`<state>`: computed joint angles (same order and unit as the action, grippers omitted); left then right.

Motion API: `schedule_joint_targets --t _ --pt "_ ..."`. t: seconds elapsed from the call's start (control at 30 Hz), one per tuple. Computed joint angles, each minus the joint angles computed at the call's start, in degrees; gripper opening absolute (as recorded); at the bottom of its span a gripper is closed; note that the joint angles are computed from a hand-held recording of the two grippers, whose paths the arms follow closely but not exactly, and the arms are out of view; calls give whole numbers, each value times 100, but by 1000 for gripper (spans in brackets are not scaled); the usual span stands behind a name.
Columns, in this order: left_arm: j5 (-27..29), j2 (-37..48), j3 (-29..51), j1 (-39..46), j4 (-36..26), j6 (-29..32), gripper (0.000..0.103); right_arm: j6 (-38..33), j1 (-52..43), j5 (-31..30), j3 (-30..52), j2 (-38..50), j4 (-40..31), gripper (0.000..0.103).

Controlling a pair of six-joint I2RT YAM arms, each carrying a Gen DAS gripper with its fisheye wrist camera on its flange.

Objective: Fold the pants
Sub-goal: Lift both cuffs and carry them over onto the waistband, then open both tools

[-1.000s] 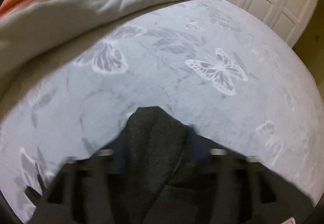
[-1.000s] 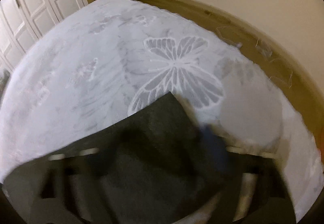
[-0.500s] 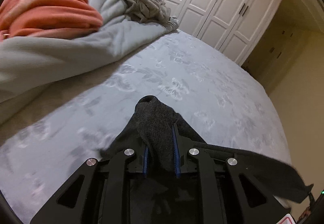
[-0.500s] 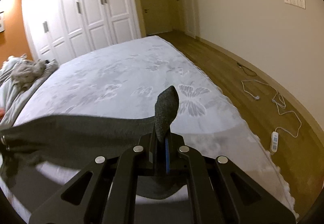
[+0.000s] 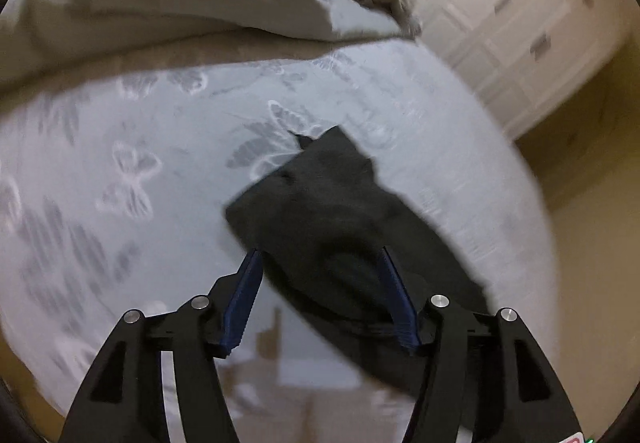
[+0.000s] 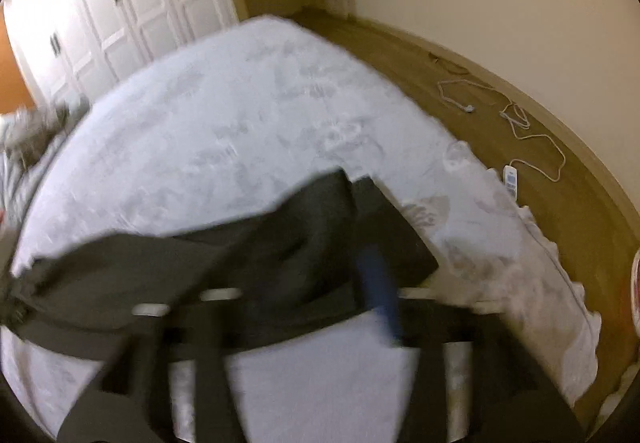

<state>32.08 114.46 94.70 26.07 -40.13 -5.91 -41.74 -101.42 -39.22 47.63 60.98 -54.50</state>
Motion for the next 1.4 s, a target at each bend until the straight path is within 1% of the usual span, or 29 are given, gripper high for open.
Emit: schedule_joint_targets --t 0.03,0.13,0.17,0.23,0.27,0.3,0.4,0.43,0.5,0.57,0.6,0.7,0.77,0.8,0.83,0.87,0.9,0.93,1.0,1.03,1.07,1.1,1.13,1.17,1.23,1.3,1.33,1.37,1.4 --pt "131 -87 -69 -20 55 -412 66 -131 -318 -319 140 -178 -448 81" --pt "436 -109 -195 -76 237 -1478 75 -933 -998 -923 649 -4 -1975 81" --pt "526 -17 -216 -143 279 -1796 75 -839 -994 -985 708 40 -2077 83" --pt "791 347 12 -203 30 -1753 75 -715 -1072 -1003 650 97 -2304 85" --pt "929 463 60 -175 -112 -1574 74 -557 -1005 -963 557 125 -2228 85" --pt "1087 681 233 -171 -338 -1455 74 -114 -842 -836 404 133 -1949 85" --pt "1663 1331 886 -85 -994 -1473 74 858 -441 -530 166 325 -1276 84" --pt "1672 1456 1054 -90 -1101 -1417 72 960 -396 -540 113 368 -1191 81" --pt "1569 1414 1013 -87 -976 -1467 71 1364 -94 -536 80 404 -948 73" --pt "1569 1328 945 -138 -832 -1483 70 1902 538 -355 -47 215 -459 64" --pt "1585 1318 952 -168 -806 -1470 70 2064 812 -271 -135 141 -248 63" --pt "1506 1343 1029 -300 -738 -1520 70 2852 1989 342 -425 -28 385 63" --pt "1429 1515 1290 -349 -871 -1453 70 3435 2761 1039 -641 183 907 60" --pt "1381 1564 1347 -384 -885 -1444 70 3584 3008 1327 -735 312 1123 55" --pt "1341 1647 1442 -390 -971 -1372 70 3696 3234 1672 -851 419 1372 37" --pt "1336 1630 1395 -368 -1027 -1278 70 3762 3313 1905 -924 376 1563 7" --pt "1289 1692 1481 -385 -1084 -1262 70 3711 3222 1938 -901 290 1560 3" --pt "1250 1718 1520 -400 -1101 -1298 70 3678 2843 1387 -719 225 1337 2" --pt "1231 1784 1608 -380 -1147 -1254 70 3275 1879 -42 -297 -54 662 2" --pt "1181 1766 1607 -385 -1125 -1254 70 2609 1218 -864 36 -242 -49 2" --pt "1137 1764 1596 -356 -1141 -1179 70 2089 845 -1126 141 -288 -455 2" --pt "1096 1758 1596 -331 -1177 -1120 70 1736 591 -907 90 -292 -653 2" --pt "1084 1760 1601 -320 -1179 -1122 70 1655 568 -489 -13 -150 -658 2" --pt "1099 1761 1593 -302 -1183 -1117 70 1754 650 189 -158 268 -529 2" --pt "1128 1752 1586 -234 -1226 -1098 70 1949 631 923 -296 1126 -237 2" --pt "1146 1707 1524 -210 -1215 -1116 70 1805 443 854 -202 1325 -242 6" --pt "1186 1662 1454 -200 -1183 -1132 70 1821 337 735 -125 1278 -302 14" --pt "1228 1612 1361 -184 -1159 -1111 70 1817 238 577 -92 1201 -336 33" --pt "1296 1568 1283 -185 -1138 -1112 70 1815 165 366 -65 1077 -372 47"
